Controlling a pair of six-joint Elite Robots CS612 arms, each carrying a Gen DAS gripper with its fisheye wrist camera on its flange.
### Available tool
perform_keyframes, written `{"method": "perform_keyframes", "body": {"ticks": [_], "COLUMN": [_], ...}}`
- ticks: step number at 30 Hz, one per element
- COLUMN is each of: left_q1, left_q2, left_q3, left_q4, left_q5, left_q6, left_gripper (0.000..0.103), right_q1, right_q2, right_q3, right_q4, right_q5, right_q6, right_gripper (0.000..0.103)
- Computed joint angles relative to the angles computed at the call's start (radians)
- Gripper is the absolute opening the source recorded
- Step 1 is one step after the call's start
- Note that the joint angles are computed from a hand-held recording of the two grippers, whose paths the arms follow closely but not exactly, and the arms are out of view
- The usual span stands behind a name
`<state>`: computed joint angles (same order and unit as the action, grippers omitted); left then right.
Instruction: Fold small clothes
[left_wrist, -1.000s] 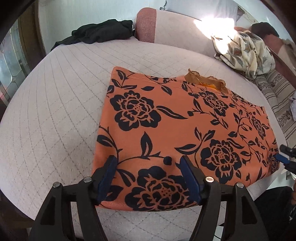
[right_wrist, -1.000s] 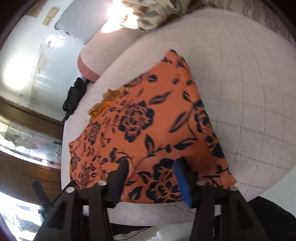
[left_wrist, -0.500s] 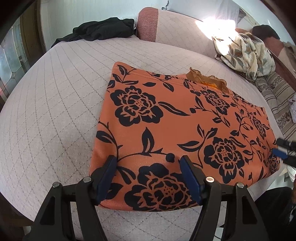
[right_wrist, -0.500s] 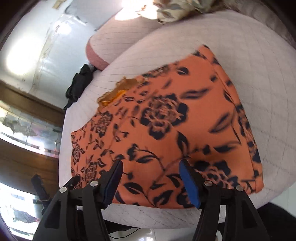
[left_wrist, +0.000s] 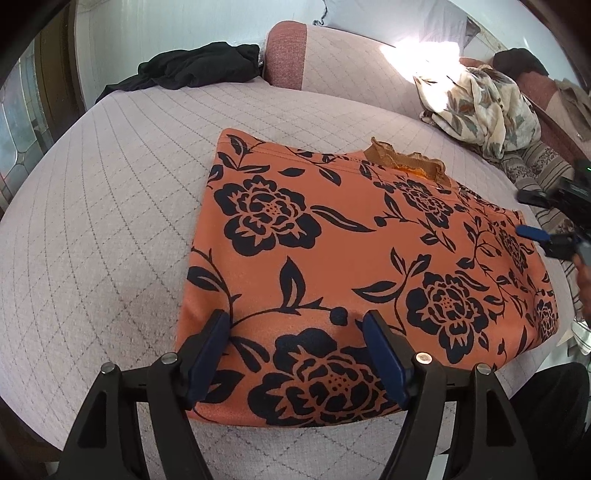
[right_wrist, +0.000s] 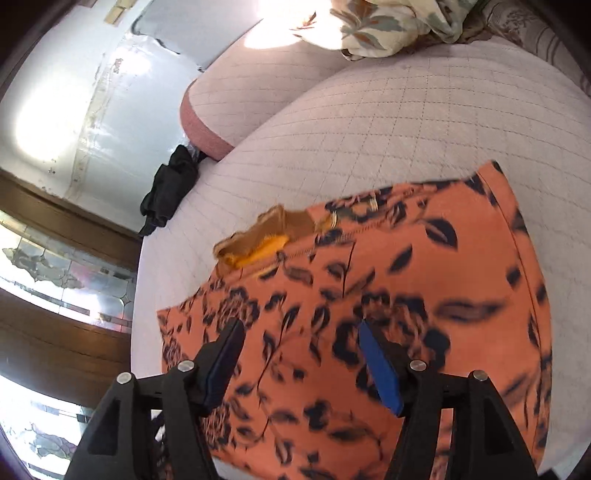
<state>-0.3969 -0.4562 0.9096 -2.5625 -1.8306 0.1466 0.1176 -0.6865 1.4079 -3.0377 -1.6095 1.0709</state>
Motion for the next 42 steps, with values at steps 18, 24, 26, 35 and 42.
{"method": "perform_keyframes", "body": {"ticks": [18,24,26,35,42], "left_q1": [-0.002,-0.017,-0.025,-0.067,-0.082], "left_q2": [0.001,-0.032,-0.049,-0.081,-0.088], "left_q3": [0.007,0.056,0.08,0.133,0.148], "left_q4": [-0.056,-0.115,-0.136,-0.135,-0.124], "left_q5": [0.004,0.034,0.044,0.123,0.131], "left_q6": [-0.048,-0.034,-0.017,-0.003,0.018], "left_gripper": [0.076,0.076,0.076,0.076,0.076], "right_q1": [0.058,0.12,0.12,0.1,0.096], "right_q2": [-0.089,-0.03,-0.01,0.005,-0.009], "right_q3": [0.299,0.33,0.325,0.346,0.353], "right_q4": [-0.38,-0.472,-0.5,-0.601,-0.59], "right_q5": [-0.189,-0.13,-0.141,-0.259,-0.275], "right_q6": [0.305,0.48,0.519,0.618,0.586], "right_gripper": [0.07,0.071,0.071,0.071,0.063]}}
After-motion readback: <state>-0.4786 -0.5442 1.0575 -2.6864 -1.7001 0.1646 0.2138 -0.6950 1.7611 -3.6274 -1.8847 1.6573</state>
